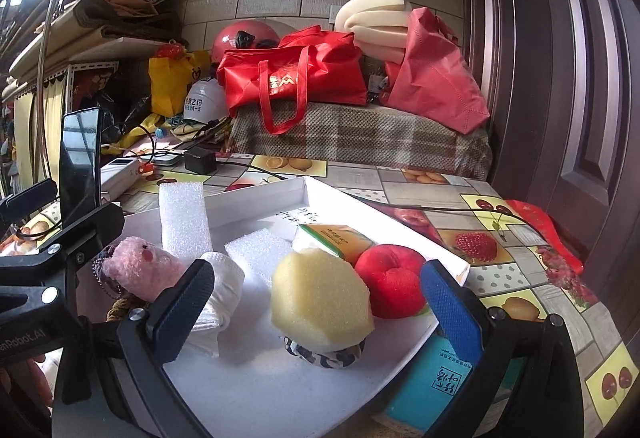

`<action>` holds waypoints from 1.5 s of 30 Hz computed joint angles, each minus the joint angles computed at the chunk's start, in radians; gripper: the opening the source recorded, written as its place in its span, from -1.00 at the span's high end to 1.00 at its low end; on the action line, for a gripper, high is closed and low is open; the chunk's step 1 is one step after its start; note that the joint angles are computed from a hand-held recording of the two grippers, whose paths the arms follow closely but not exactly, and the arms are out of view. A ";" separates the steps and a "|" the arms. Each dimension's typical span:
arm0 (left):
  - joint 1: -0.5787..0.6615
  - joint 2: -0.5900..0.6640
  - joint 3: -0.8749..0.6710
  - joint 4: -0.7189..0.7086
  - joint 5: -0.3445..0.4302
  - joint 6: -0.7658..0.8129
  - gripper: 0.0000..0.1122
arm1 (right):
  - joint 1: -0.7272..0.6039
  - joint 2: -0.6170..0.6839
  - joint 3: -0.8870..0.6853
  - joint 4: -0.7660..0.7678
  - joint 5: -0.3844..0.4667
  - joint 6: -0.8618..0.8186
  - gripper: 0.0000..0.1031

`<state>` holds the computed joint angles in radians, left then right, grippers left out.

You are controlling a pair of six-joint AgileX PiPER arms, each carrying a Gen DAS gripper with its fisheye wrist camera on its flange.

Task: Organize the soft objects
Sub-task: 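Withdraw both tools from the box toward the tissue pack and scrub sponge, then grasp the green-and-yellow scrub sponge with the right gripper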

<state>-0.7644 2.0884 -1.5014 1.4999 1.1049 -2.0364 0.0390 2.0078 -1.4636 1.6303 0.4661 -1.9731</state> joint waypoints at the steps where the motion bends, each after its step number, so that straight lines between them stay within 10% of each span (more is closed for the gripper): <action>1: -0.003 0.001 -0.001 -0.003 0.004 0.000 -0.83 | 0.001 -0.006 0.011 0.023 -0.001 -0.027 -1.00; 28: -0.131 0.051 -0.109 -0.031 -0.023 0.122 -0.83 | -0.243 -0.106 0.152 -0.141 0.255 0.003 -1.00; 40: -0.140 0.160 -0.353 -0.210 -0.247 0.476 -0.83 | -0.333 0.177 -0.373 -0.686 0.260 0.668 -0.99; 45: -0.135 0.307 -0.655 -0.508 -0.302 0.855 -0.83 | -0.309 0.267 -0.543 -0.805 0.356 0.771 -0.48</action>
<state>-0.8994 2.3950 -2.1560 0.9922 0.8031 -1.1811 -0.2698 2.2753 -2.0068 0.8250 0.8221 -1.2020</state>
